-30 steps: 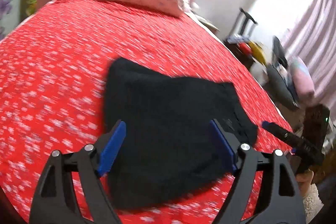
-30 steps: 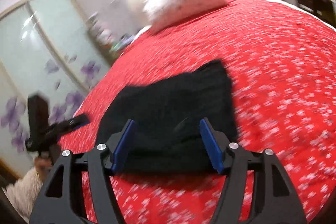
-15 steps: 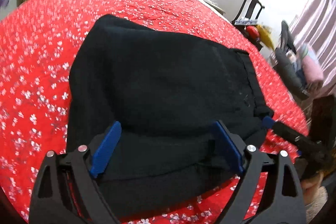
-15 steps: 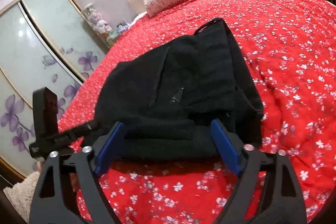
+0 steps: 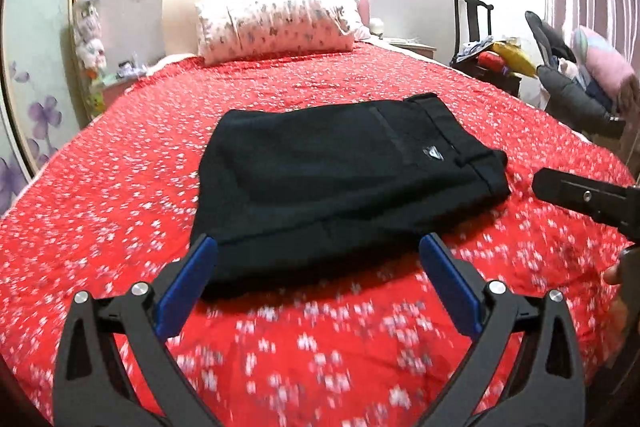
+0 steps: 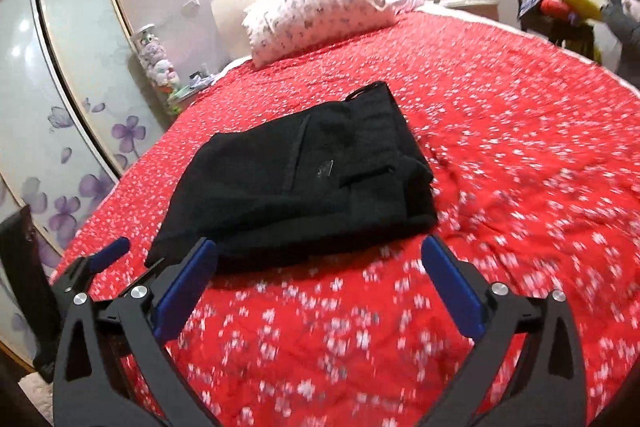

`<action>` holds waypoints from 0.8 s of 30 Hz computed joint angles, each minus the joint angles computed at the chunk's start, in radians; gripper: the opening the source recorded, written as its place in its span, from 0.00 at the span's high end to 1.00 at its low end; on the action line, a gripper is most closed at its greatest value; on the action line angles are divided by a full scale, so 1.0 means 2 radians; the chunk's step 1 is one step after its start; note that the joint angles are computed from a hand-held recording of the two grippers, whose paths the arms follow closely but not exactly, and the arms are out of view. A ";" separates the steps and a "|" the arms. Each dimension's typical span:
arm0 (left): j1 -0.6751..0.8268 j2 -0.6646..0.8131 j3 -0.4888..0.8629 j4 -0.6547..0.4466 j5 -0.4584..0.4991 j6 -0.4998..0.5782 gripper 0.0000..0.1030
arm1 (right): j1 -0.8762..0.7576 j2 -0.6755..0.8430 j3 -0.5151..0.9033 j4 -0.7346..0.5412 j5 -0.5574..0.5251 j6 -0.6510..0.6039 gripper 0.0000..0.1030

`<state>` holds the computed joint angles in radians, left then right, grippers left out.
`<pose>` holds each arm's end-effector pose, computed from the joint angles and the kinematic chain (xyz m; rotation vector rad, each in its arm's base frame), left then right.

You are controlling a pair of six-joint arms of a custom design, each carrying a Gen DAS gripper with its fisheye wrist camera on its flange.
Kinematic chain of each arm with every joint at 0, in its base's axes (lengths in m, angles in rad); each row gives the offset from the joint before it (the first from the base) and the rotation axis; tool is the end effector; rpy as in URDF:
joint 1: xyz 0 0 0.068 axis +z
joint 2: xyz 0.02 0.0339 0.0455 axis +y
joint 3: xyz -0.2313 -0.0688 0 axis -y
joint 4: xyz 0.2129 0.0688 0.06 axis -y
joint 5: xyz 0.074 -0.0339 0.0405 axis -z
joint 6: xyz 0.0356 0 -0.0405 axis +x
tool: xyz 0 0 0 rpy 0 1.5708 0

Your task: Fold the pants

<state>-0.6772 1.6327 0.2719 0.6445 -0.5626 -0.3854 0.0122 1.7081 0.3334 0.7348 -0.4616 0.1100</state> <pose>0.1802 -0.1205 0.0803 0.0326 2.1597 0.0395 0.2367 0.0187 0.0823 -0.1502 2.1868 0.5773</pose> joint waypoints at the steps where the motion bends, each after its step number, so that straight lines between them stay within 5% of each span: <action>1: -0.008 -0.006 -0.006 -0.001 -0.006 -0.006 0.02 | 0.008 -0.011 -0.018 0.013 0.015 0.003 0.01; 9: -0.052 -0.017 -0.047 -0.002 -0.053 -0.083 0.02 | 0.086 0.016 -0.138 0.208 0.122 -0.013 0.01; 24: -0.067 -0.002 -0.077 0.006 -0.075 -0.153 0.02 | 0.173 0.073 -0.151 0.283 0.237 -0.004 0.01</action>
<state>-0.8122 1.6289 0.1176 0.6572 -0.7117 -0.6907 0.3587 1.8546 0.0307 1.3008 0.0116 0.1024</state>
